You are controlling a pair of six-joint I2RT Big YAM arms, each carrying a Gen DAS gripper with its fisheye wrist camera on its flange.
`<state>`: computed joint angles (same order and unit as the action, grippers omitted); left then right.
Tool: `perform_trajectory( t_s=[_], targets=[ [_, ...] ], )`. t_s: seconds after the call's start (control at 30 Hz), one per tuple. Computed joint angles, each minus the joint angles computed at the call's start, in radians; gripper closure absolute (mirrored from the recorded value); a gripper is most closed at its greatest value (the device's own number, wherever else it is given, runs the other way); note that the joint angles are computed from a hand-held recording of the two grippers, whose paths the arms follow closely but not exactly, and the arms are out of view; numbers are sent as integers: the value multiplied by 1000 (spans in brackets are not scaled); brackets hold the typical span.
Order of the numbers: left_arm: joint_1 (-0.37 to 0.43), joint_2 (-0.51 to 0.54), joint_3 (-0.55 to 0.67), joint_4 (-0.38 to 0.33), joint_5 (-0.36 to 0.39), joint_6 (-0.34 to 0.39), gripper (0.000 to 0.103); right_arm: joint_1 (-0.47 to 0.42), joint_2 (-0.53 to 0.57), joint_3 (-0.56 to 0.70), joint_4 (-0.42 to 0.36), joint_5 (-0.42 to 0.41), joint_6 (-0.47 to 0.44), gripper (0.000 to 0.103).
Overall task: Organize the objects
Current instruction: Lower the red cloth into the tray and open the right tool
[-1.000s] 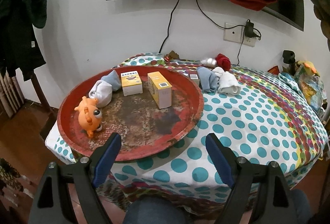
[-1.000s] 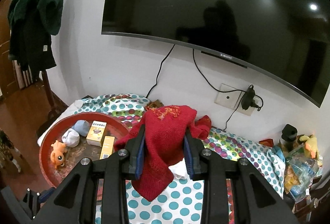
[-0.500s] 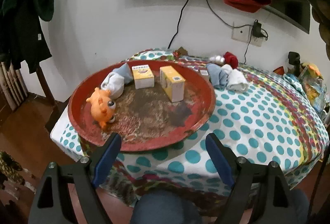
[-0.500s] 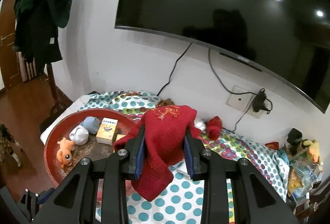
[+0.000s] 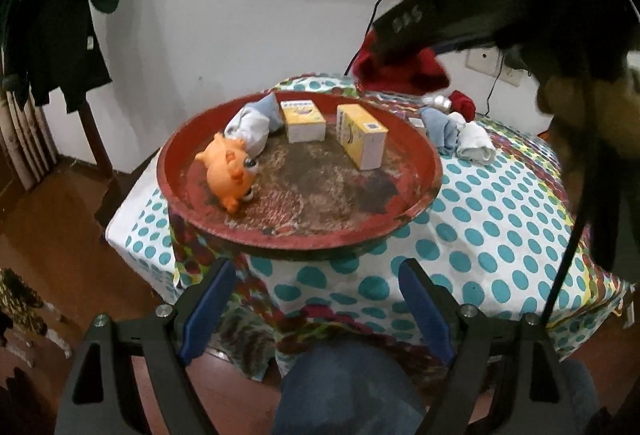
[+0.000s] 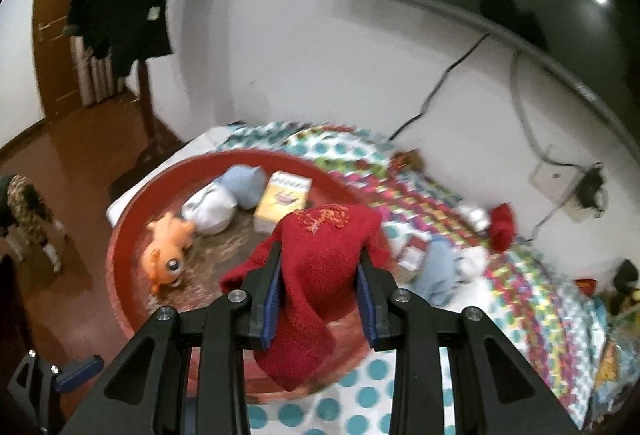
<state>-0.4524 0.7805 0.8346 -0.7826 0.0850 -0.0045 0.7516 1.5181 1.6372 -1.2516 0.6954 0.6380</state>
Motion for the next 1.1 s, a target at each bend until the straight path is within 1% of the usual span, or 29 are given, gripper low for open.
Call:
perform_trajectory(
  t_s=[0.07, 0.1, 0.17, 0.3, 0.43, 0.67, 0.77, 0.87, 1.1],
  targets=[
    [17, 2, 1, -8, 24, 1, 17, -26, 115, 86, 46, -38, -39, 73],
    [21, 3, 0, -8, 28, 3, 17, -42, 185, 143, 72, -71, -61, 73],
    [25, 6, -1, -11, 32, 8, 17, -51, 232, 176, 78, -105, -69, 73],
    [21, 22, -3, -17, 31, 14, 17, -63, 281, 198, 78, -161, -73, 73],
    [27, 37, -4, -16, 36, 17, 17, -78, 335, 236, 82, -197, -73, 73],
    [36, 56, 2, -27, 37, 19, 17, -93, 389, 286, 80, -229, -73, 73],
    [34, 60, 2, -29, 37, 22, 17, -101, 452, 363, 60, -237, -83, 73],
    [32, 62, 3, -32, 36, 24, 17, -109, 492, 411, 49, -245, -84, 73],
    [34, 64, 3, -35, 37, 26, 17, -123, 535, 461, 51, -255, -84, 72]
  ],
)
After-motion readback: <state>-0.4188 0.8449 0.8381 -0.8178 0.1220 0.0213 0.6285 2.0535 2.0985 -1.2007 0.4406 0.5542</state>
